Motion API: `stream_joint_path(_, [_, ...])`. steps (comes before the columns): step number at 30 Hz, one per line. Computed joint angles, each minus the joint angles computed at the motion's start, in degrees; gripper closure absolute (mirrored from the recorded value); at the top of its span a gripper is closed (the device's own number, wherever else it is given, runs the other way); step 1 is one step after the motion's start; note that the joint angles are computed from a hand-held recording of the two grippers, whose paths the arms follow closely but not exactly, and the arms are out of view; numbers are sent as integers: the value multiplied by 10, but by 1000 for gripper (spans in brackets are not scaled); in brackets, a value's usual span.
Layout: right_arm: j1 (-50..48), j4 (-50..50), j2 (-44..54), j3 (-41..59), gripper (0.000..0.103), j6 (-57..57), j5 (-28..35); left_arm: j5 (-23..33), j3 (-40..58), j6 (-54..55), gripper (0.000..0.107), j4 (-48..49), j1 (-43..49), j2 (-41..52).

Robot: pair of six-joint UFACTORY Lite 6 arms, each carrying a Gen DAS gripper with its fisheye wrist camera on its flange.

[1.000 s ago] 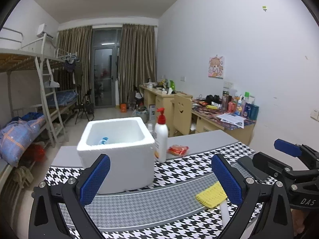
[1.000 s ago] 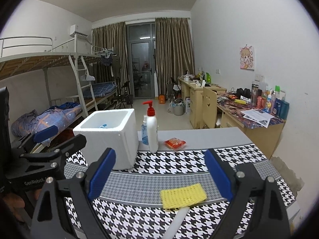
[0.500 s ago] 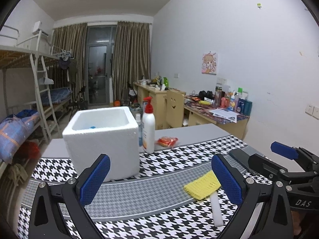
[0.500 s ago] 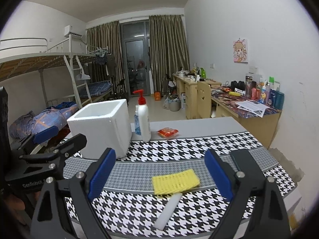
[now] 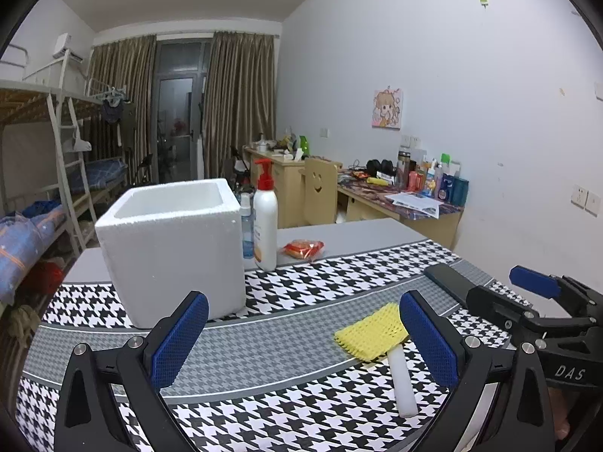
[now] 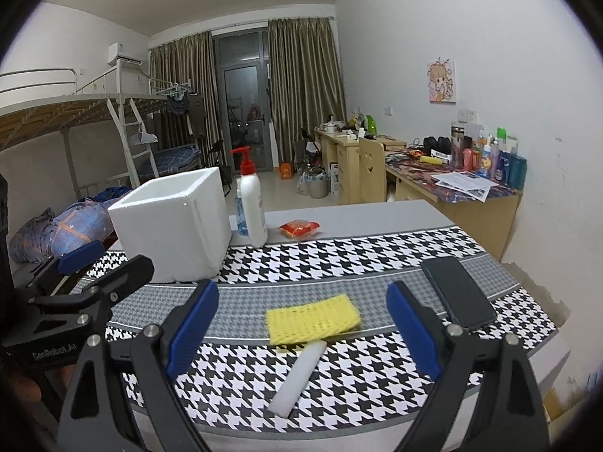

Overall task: Organize soft objects
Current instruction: 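Move both tools toward the yellow sponge and white stick, then close the left tool on the yellow mesh sponge while the right tool approaches the white stick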

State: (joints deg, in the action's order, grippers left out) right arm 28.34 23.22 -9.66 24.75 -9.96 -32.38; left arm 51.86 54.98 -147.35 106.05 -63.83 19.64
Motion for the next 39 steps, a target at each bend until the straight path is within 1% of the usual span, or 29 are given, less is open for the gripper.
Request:
stream_joint_path(3, [-7, -7, 6, -5, 10, 10, -5, -8, 8, -1, 5, 5, 3, 13])
stream_joint_path(7, [-32, -67, 7, -15, 10, 61, 2, -16, 10, 1, 5, 21, 11, 13])
stream_joint_path(8, [-34, -67, 5, -18, 10, 58, 1, -17, 12, 5, 5, 22, 15, 15])
stream_joint_path(14, [-40, -50, 31, -24, 10, 51, -18, -56, 42, 4, 5, 41, 35, 51])
stream_joint_path(17, [-55, -69, 54, -19, 10, 73, -20, -79, 63, 3, 5, 55, 40, 78])
stream_joint_path(19, [-63, -83, 67, -17, 10, 82, -22, -85, 70, 0, 5, 60, 41, 88])
stream_joint_path(26, [-69, -91, 107, -7, 10, 79, -42, -124, 109, 8, 5, 78, 63, 126])
stream_joint_path(28, [-80, -117, 119, -3, 10, 99, -43, -145, 121, 13, 5, 84, 72, 134])
stream_joint_path(34, [-94, -168, 157, 8, 10, 139, -51, -174, 175, 85, 5, 49, 82, 175])
stream_joint_path(37, [-100, -181, 179, 19, 10, 147, -47, -202, 203, 133, 5, 44, 99, 192])
stream_joint_path(38, [-107, -196, 189, 23, 10, 158, -45, -221, 215, 150, 5, 36, 107, 198])
stream_joint_path(39, [-110, -200, 196, 26, 10, 163, -45, -253, 225, 154, 5, 44, 118, 204])
